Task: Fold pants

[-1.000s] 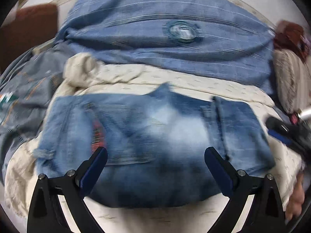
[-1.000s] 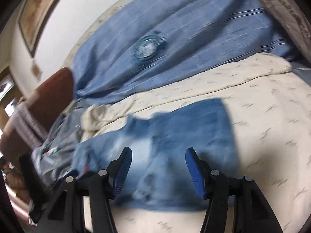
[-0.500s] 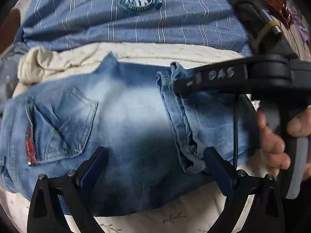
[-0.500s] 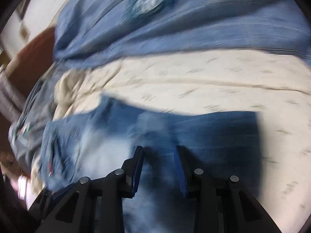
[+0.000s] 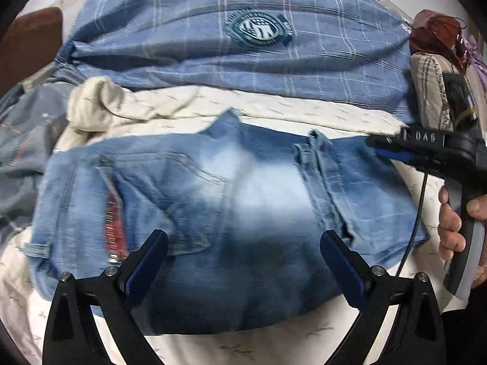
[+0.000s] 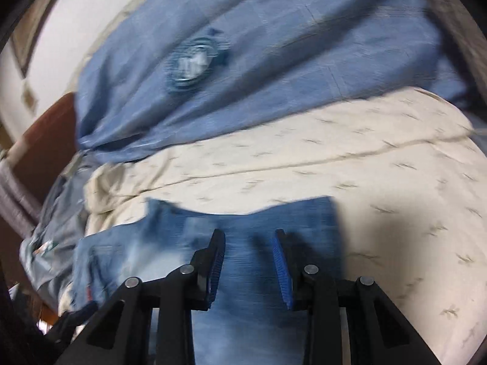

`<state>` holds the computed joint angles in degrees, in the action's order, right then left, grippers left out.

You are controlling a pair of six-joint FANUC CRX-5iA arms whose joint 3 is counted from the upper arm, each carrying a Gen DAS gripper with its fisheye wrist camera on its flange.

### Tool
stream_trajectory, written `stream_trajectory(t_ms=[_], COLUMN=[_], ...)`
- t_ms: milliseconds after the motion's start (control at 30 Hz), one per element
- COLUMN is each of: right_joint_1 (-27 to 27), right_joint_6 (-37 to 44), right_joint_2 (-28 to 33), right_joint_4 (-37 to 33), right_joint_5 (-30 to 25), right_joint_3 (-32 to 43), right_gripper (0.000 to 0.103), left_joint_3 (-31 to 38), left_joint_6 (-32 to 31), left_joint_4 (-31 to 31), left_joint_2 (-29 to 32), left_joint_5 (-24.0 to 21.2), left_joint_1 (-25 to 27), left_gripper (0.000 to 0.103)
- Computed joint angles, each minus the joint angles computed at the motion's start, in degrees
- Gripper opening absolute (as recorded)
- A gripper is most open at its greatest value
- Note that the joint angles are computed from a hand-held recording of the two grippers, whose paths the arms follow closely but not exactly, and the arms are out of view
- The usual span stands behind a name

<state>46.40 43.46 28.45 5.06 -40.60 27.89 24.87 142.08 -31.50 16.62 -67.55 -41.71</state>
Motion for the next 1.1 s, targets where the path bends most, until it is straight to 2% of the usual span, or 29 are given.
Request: stream_trajectory(t_ms=[100, 200, 300, 433, 500, 567, 600, 667, 767, 833, 933, 1100], right_joint_1=[-0.8, 0.5, 0.6, 3.0, 4.1, 5.1, 5.8, 8.3, 8.1, 7.0, 6.8, 5.7], right_joint_6=[2.5, 1.5, 5.0, 8.2, 9.6, 11.1, 11.9, 10.4, 11.6, 9.0, -0.8, -6.4], right_joint_2=[2.6, 1.2, -1.9, -5.1, -5.8, -5.1, -4.0, -3.1, -3.0, -3.6, -2.9, 3.8], right_joint_4=[-3.7, -0.5, -4.1, -3.0, -3.6, -4.2, -3.6, 4.3, 4.1, 3.3, 12.8, 17.2], right_joint_5=[-4.3, -2.3, -1.0, 1.1, 0.3, -2.9, -5.7, -6.5, -5.7, -2.1, 2.1, -3.1], right_joint_3=[3.7, 1.4, -1.6, -5.8, -6.7, -5.6, -4.3, -5.3, -4.7, -5.3, -6.8, 1.9], right_gripper=[0.035, 0.035, 0.035, 0.035, 0.035, 0.035, 0.035, 0.035, 0.035, 0.035, 0.035, 0.035], left_joint_3=[0.1, -0.3, -0.9, -2.0, -2.4, -2.7, -2.8, -3.0, -3.1, -2.9, -3.1, -4.4], left_joint_6=[1.3, 3.2, 4.6, 7.1, 8.5, 10.3, 10.9, 12.0, 12.9, 12.6, 12.4, 12.1], left_joint_4=[-2.9, -5.8, -7.6, -9.0, -9.4, -10.3, -10.7, -11.6, -12.5, -13.0, -13.0, -12.7], left_joint_2=[-0.6, -1.7, -2.5, -4.0, -4.5, -5.1, -5.3, -5.7, -6.0, -5.8, -6.1, -7.2], left_joint_5=[-2.2, -3.9, -5.0, -6.3, -6.9, -7.9, -8.3, -8.8, -9.7, -10.6, -11.0, -11.7], left_joint_1=[-0.6, -1.2, -1.0, -0.7, -0.4, -0.4, -0.6, -0.9, -1.4, -1.6, -1.4, -0.7], left_gripper=[0.100, 0.100, 0.100, 0.100, 0.100, 0.100, 0.100, 0.100, 0.100, 0.100, 0.100, 0.100])
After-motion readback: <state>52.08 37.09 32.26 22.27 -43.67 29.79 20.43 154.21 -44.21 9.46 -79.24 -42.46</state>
